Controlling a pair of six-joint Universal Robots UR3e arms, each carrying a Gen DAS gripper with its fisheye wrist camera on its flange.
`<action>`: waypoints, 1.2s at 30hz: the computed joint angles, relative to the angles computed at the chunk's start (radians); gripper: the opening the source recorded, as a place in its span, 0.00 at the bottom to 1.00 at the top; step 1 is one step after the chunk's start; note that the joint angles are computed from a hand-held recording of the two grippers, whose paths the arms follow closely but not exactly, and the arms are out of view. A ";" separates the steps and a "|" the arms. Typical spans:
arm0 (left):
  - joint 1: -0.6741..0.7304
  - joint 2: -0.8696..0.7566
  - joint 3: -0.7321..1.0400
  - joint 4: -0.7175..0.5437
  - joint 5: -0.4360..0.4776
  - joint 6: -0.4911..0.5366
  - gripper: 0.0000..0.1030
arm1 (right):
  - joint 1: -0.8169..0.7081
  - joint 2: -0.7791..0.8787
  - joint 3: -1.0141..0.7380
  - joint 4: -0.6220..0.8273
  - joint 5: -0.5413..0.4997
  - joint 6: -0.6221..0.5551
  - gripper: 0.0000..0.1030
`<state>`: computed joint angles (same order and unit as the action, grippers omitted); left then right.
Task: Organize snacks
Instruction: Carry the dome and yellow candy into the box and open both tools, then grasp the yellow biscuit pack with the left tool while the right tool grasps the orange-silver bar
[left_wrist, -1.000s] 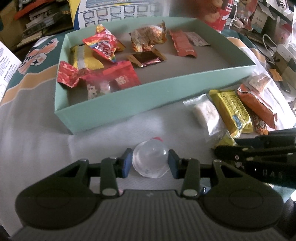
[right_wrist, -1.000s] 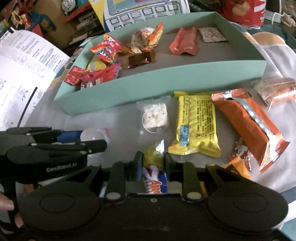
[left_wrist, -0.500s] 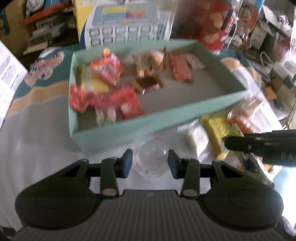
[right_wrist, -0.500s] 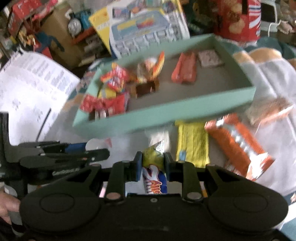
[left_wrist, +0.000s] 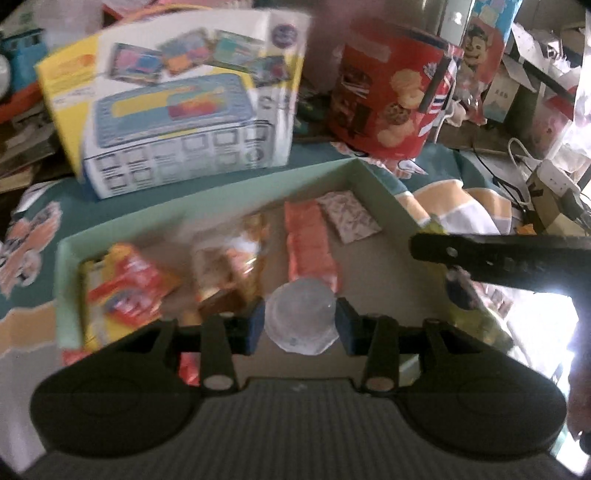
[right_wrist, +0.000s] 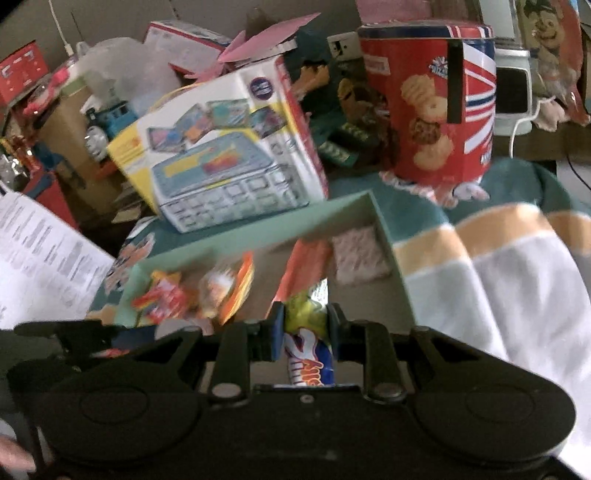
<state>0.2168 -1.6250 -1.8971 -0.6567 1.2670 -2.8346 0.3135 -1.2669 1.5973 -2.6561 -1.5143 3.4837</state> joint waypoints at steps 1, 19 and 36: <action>-0.027 -0.050 0.034 0.015 0.012 -0.018 0.39 | -0.012 0.027 -0.023 -0.002 0.005 -0.010 0.23; -0.170 -0.264 0.159 0.101 0.164 -0.109 0.97 | -0.089 0.091 -0.009 -0.096 0.059 -0.015 0.96; -0.104 0.187 -0.193 -0.015 0.123 -0.045 1.00 | -0.040 -0.373 0.359 0.004 0.001 0.050 1.00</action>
